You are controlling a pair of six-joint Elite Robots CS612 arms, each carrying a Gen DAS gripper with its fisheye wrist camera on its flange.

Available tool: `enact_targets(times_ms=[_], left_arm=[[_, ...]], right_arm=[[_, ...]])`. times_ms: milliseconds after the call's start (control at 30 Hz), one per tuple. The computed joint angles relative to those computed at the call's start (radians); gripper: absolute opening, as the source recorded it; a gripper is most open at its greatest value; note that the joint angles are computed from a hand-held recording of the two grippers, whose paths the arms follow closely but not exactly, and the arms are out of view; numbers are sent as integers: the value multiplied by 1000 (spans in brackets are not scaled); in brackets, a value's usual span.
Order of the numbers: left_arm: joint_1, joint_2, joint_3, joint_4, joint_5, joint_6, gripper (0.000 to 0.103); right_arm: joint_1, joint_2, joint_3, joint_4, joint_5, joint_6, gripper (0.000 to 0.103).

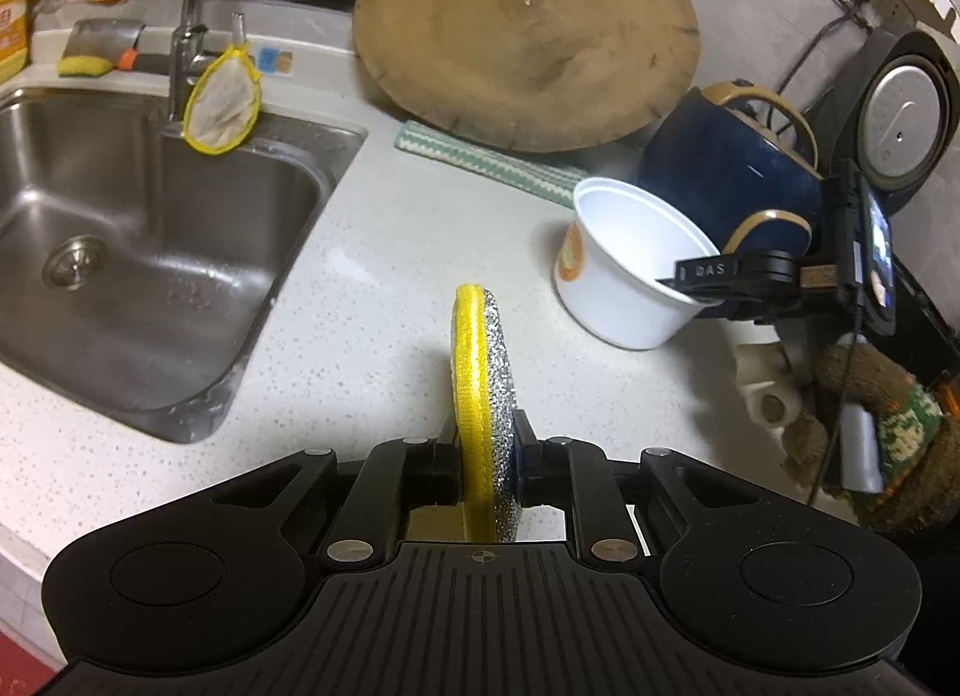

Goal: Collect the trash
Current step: 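Grasp the white bowl rim with the right tool while the left tool holds the pad, then carry bowl and scouring pad down into the bin and open both tools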

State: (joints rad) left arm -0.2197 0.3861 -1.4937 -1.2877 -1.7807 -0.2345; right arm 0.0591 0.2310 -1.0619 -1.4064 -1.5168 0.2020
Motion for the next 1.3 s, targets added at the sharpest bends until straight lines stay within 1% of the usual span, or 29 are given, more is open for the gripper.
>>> enact_targets(times_ms=[33,67,133,167,200,300,400,467,600,667,800,900,967,1000,1033,1100,1167,1200,1233,1300], left_arm=[[1,1,-1,-1,-4,-2,18],[2,1,-2,-1,-7,-3,18],[4,4,-8,-1,-11,3,18],[6,4,-10,0,-16,7,18],[9,5,-13,3,-23,10,18],[20,11,-31,14,-50,29,18],[36,18,-50,22,-91,43,18],[47,26,-71,32,-117,54,18],[85,49,-125,51,-207,76,18],[110,63,-158,66,-243,80,18],[179,97,-217,95,-334,76,18],[238,125,-254,140,-412,103,18],[268,137,-265,191,-448,132,18],[281,146,-272,225,-452,148,18],[289,154,-279,253,-436,153,18],[296,170,-291,293,-382,144,18],[302,195,-307,302,-325,116,18],[303,206,-313,302,-293,102,18],[302,218,-321,300,-244,89,18],[294,232,-329,308,-150,89,18]], right_arm=[[-1,7,-18,7,13,3,34],[-3,13,-37,16,28,8,31],[-4,24,-76,38,61,19,17],[-4,31,-99,46,75,24,14],[-2,38,-122,54,84,25,8],[6,55,-184,75,116,27,7],[27,72,-245,91,97,21,6],[39,76,-273,114,93,45,6],[71,88,-343,178,83,79,6],[93,97,-380,213,63,81,6],[141,120,-451,286,40,84,6],[177,143,-502,351,48,96,6],[198,163,-526,408,60,103,6],[208,173,-533,439,62,107,6],[219,186,-537,480,62,115,6],[235,212,-537,553,50,133,6],[251,244,-537,609,22,136,6],[255,260,-535,634,17,143,6],[257,279,-529,660,22,156,6],[258,312,-515,677,39,184,6]])
